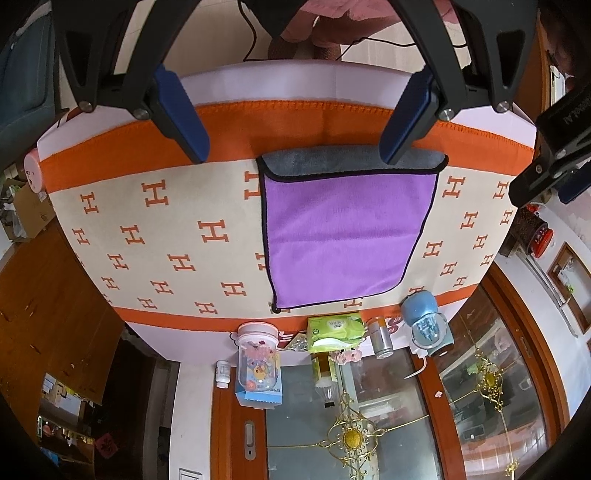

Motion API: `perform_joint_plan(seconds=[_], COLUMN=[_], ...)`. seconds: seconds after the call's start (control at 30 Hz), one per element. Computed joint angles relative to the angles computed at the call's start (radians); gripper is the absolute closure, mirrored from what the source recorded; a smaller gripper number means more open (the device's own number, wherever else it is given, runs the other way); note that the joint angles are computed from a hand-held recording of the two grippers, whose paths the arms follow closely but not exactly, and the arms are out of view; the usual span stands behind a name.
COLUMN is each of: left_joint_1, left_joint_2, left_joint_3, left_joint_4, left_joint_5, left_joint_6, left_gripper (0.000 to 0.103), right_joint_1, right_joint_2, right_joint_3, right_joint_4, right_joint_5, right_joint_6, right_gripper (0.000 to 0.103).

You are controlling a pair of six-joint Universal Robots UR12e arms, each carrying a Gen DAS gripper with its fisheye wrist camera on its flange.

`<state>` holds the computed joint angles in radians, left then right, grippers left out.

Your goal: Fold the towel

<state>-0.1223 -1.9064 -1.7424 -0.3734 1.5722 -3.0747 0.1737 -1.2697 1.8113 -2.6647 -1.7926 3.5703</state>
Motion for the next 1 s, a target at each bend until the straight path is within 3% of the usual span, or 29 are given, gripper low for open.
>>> perform_joint_plan(seconds=[0.37,0.67,1.0], left_joint_1=[-0.018,-0.008,0.023], left_joint_2=[-0.030,-0.060,-0.119], left_joint_3=[0.029,0.046,0.074], left_joint_4=[-0.083,-0.115,-0.171], left_joint_5=[0.050,0.081,0.011], left_joint_6=[-0.052,0.054,0.148], left_gripper=[0.007,0.007,0.007], right_joint_1=[-0.054,-0.092,-0.132], right_joint_2=[-0.006,0.000,0.032], right_joint_3=[0.039,0.070,0.086], right_joint_4=[-0.062,-0.151,-0.210], right_joint_5=[0.084,0.129,0.254], right_joint_6=[-0.128,-0.263,-0.349], right_gripper=[0.009,0.009,0.012])
